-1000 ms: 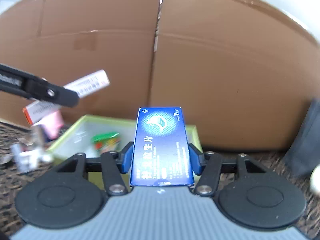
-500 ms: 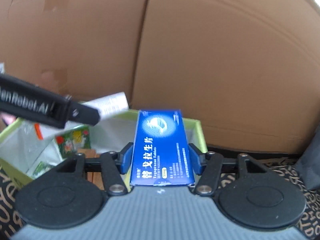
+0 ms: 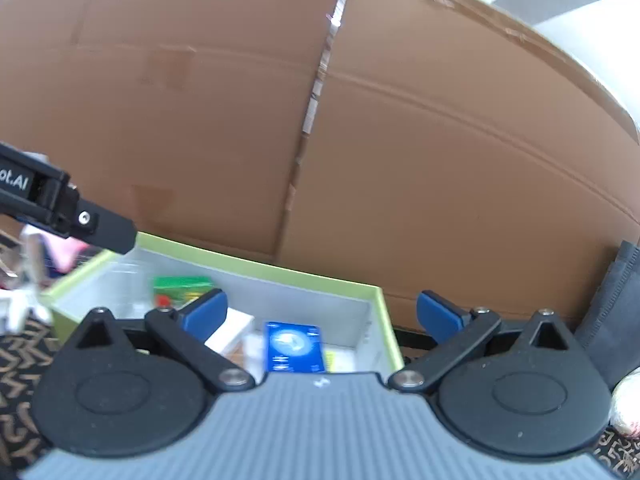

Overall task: Organize objects
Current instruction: 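Grasp the tape roll with the left tool while the right tool grasps the clear toothbrush case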

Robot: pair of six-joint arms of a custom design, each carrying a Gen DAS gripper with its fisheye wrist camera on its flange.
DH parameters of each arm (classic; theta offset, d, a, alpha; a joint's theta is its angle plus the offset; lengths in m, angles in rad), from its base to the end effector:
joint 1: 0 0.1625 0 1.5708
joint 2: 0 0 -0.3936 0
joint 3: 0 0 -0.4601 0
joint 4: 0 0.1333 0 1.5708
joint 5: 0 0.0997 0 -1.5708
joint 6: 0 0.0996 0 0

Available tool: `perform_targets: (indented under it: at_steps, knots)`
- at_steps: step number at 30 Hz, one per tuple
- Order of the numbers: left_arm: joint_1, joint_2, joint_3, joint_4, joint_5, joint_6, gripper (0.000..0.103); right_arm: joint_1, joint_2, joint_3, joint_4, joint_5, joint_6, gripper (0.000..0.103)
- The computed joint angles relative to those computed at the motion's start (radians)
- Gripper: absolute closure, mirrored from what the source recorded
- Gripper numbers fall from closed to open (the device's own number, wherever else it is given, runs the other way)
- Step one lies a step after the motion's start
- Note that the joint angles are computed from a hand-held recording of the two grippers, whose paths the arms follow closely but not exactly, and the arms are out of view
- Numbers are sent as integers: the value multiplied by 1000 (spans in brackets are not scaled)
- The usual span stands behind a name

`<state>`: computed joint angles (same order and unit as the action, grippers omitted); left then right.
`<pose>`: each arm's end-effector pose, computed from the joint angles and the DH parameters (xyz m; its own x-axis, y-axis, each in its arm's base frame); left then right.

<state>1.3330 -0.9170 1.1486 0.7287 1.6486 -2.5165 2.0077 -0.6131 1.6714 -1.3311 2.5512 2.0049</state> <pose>-0.0340 -0.6734 0.2308 -0.6643 0.6915 -0.2838 0.7174 0.4830 -0.5021 0.3114 -0.5474 -0.0931 -0.4579 0.4273 0.7796 -0.7168 0.3412 -0.6081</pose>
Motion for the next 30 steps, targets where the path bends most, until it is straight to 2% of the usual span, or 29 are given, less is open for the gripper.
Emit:
perform_targets:
  at_steps: [3, 6, 10, 13, 16, 19, 21, 23, 25, 26, 28, 30]
  knots:
    - [38, -53, 42, 0, -35, 14, 11, 35, 22, 1, 24, 6, 28, 0]
    - [82, -112, 79, -16, -87, -13, 11, 71, 52, -21, 116, 10, 105, 0]
    - [151, -111, 54, -19, -158, -30, 11, 100, 127, -127, 328, 0, 242, 0]
    - [178, -79, 4, -29, -226, -24, 14, 109, 189, -203, 464, -5, 321, 0]
    - [193, -18, -90, -9, -231, -37, 23, 118, 232, -264, 578, -11, 404, 0]
    - [196, 56, -195, 38, -226, -38, 32, 133, 261, -312, 642, -1, 447, 0]
    - [199, 86, -235, 42, -225, -27, 50, 140, 268, -326, 673, -9, 475, 0]
    - [198, 97, -250, 37, -233, 34, 71, 140, 277, -357, 746, -29, 524, 4]
    - [207, 115, -290, 79, -211, 36, 71, 135, 298, -412, 861, -55, 585, 21]
    - [213, 116, -299, 97, -198, 38, 71, 131, 316, -451, 933, -75, 620, 26]
    - [223, 95, -281, 104, -189, 66, 71, 120, 359, -531, 1047, -113, 664, 46]
    - [234, 61, -241, 91, -187, 110, 71, 107, 419, -638, 1166, -151, 687, 57]
